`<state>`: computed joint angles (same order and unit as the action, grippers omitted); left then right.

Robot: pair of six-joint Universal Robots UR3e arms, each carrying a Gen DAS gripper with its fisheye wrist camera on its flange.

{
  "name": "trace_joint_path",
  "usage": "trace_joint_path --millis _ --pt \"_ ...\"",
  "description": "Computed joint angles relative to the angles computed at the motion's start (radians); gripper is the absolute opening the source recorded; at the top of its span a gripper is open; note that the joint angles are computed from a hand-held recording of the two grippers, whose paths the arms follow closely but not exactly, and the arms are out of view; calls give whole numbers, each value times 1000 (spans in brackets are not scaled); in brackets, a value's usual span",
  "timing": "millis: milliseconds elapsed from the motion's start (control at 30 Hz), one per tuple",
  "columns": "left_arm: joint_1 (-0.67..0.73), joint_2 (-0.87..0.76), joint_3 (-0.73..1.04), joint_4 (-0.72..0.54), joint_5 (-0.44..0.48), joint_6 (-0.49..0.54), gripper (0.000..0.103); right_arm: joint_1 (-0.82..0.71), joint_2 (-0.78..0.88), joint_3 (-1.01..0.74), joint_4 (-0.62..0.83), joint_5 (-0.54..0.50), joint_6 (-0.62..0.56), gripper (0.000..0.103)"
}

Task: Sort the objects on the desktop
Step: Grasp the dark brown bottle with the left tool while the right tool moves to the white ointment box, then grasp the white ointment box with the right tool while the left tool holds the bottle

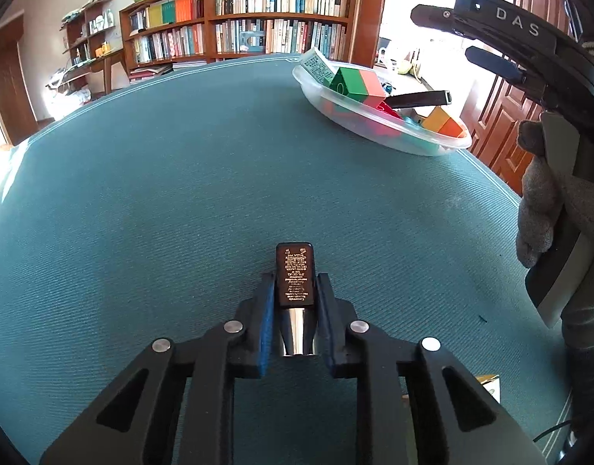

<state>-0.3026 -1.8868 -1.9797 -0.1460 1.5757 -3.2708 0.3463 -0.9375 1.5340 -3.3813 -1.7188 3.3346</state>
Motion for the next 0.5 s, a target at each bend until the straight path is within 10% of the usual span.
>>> trace_joint_path --millis 267,500 --pt "15 -28 20 25 19 -7 22 6 -3 -1 26 53 -25 81" --pt "58 -17 -30 81 -20 -23 22 -104 -92 137 168 539 -59 81"
